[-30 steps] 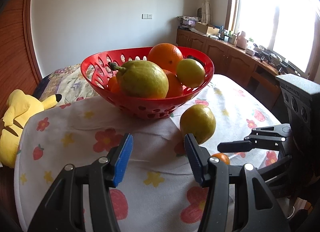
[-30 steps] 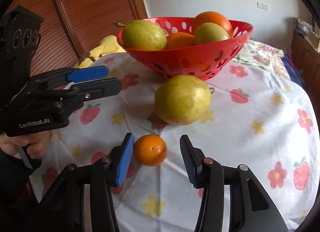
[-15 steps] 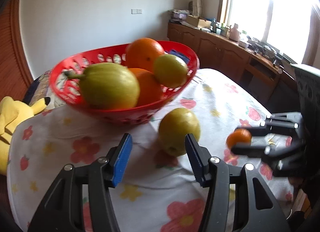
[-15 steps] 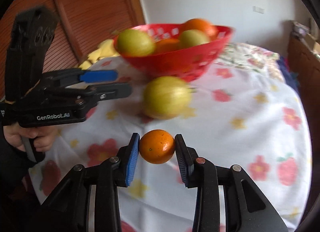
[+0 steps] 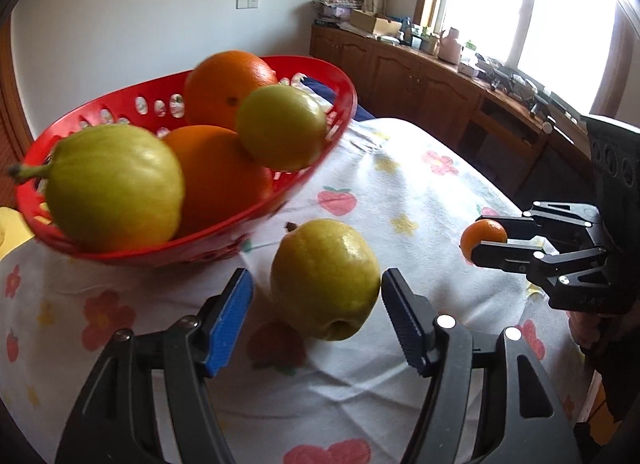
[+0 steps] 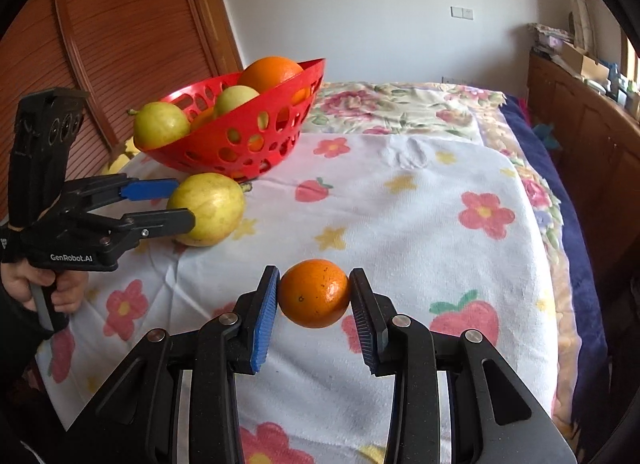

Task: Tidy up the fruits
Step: 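Close the left tool on the yellow pear while the right tool holds the mandarin, then lift and carry both fruits over the red basket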

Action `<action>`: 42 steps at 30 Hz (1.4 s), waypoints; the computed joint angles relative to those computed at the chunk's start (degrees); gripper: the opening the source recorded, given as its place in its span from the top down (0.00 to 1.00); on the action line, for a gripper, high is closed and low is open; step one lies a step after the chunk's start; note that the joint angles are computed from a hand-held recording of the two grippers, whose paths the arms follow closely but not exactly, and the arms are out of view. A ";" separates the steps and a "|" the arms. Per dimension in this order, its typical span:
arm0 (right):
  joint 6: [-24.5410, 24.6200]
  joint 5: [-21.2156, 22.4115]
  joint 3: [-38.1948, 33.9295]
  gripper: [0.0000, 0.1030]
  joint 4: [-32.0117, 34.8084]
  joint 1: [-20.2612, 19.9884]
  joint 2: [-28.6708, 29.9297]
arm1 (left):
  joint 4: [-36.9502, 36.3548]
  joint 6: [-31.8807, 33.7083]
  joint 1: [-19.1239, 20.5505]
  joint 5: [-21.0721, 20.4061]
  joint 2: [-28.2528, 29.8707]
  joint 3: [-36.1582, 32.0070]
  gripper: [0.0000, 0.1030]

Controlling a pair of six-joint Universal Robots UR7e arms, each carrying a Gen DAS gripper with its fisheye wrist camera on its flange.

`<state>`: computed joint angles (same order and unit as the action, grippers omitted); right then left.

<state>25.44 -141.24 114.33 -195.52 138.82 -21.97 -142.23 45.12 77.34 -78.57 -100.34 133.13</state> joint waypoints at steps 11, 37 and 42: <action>-1.26 -1.43 0.91 0.65 -2.67 0.05 -0.24 | 0.51 -0.65 -2.52 1.90 0.82 1.76 0.35; -0.26 -2.80 1.42 0.65 -2.20 -0.29 -0.13 | 2.46 1.64 -1.33 -3.01 -3.49 2.36 0.39; 0.03 -3.05 1.18 0.65 -1.68 -0.43 0.04 | 4.90 1.10 -0.88 -4.95 -5.89 0.60 0.39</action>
